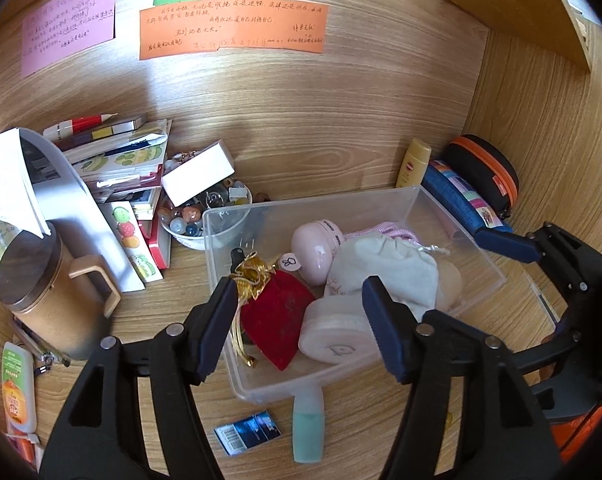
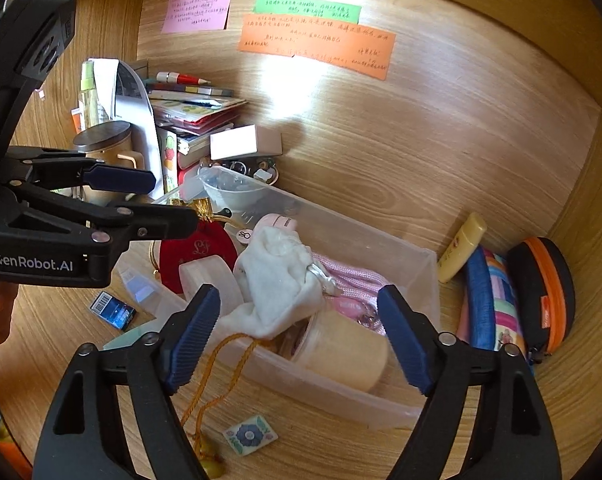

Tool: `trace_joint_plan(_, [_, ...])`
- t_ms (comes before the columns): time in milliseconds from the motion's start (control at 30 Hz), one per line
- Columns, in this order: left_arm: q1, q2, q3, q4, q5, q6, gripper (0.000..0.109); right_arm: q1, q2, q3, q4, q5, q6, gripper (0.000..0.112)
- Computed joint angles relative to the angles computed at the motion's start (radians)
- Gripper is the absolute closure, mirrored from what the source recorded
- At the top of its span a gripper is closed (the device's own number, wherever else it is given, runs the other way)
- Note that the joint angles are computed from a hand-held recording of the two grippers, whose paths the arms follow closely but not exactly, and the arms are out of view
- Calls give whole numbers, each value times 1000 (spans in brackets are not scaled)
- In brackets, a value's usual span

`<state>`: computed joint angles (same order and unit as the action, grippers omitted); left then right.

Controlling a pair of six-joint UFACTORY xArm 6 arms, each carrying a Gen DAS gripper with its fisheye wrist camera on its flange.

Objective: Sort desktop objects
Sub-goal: 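Open the left tool to drop the round container while the right tool releases the cloth bag, then withdraw both tools from the box toward the blue card pack and patterned tile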

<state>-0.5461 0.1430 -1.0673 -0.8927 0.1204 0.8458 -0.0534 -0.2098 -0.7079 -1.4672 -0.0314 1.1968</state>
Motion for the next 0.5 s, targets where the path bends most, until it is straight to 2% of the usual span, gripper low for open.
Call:
trace_joint_plan(100, [-2,-16,22,3,-10,-6,42,0,-29,21,-13,12,16,31])
trace_joint_plan(167, [-4,-28,40,8,-25,-13,33,1,-50,37,-24,20,32,30])
trace_joint_plan(300, [-7,-58,77,-1,-46,-6,31,1,-87,76,21,20,2,28])
trace_joint_plan(367, [-7,-70,94,3,-55,-11,25,2,-106,92,19,21,7,28])
trace_joint_plan(500, [-4,-95,132,-11,-73,-1,24,-11,-148,135,45,-4,-16,28])
